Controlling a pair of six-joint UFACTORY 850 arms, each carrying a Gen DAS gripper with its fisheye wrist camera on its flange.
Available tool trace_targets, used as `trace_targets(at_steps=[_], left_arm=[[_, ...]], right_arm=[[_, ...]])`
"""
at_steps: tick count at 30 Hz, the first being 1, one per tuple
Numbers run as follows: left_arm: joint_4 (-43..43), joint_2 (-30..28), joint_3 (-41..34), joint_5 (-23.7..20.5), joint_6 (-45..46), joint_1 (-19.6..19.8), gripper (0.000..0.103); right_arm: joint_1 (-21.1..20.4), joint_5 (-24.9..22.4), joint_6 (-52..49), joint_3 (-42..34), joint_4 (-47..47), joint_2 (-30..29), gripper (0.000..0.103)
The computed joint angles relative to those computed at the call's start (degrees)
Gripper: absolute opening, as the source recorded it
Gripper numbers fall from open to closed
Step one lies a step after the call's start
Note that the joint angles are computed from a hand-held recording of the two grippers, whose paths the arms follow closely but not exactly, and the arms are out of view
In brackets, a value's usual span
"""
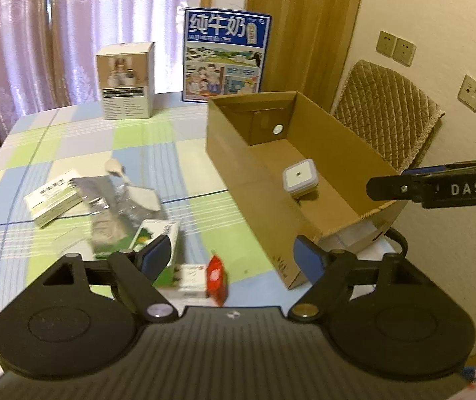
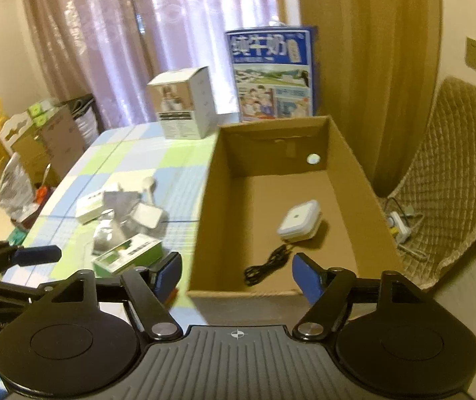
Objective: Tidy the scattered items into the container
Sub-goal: 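Withdraw both tools from the box back over the table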
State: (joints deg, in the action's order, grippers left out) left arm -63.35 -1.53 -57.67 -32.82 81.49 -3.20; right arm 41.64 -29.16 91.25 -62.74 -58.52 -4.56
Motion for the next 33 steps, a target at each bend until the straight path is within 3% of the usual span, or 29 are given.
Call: trace_targets(at_steps=[3, 6, 19, 33], left_arm=[[0.4, 1.1, 0.8, -0.4, 0.6, 2.2, 0.085], [2.0, 1.6, 1.2, -0.4, 0.3, 4.7, 0.089], [5.2, 1.8, 3.0, 0.6, 1.5, 13.6, 0.094], [6.4, -3.4, 0.7, 1.6, 0.2, 15.7, 0.095]], right_arm=[[1.5, -0.4, 1.8, -0.5, -1.3, -0.1, 0.086], [3.2, -0.4, 3.3, -0.8, -2.5, -0.4, 0.091], [8.1, 3.3, 4.5, -3.3, -1.4, -5.6, 0.094], [8.6, 5.1, 0.6, -7.1, 3.3, -11.0, 0.095]])
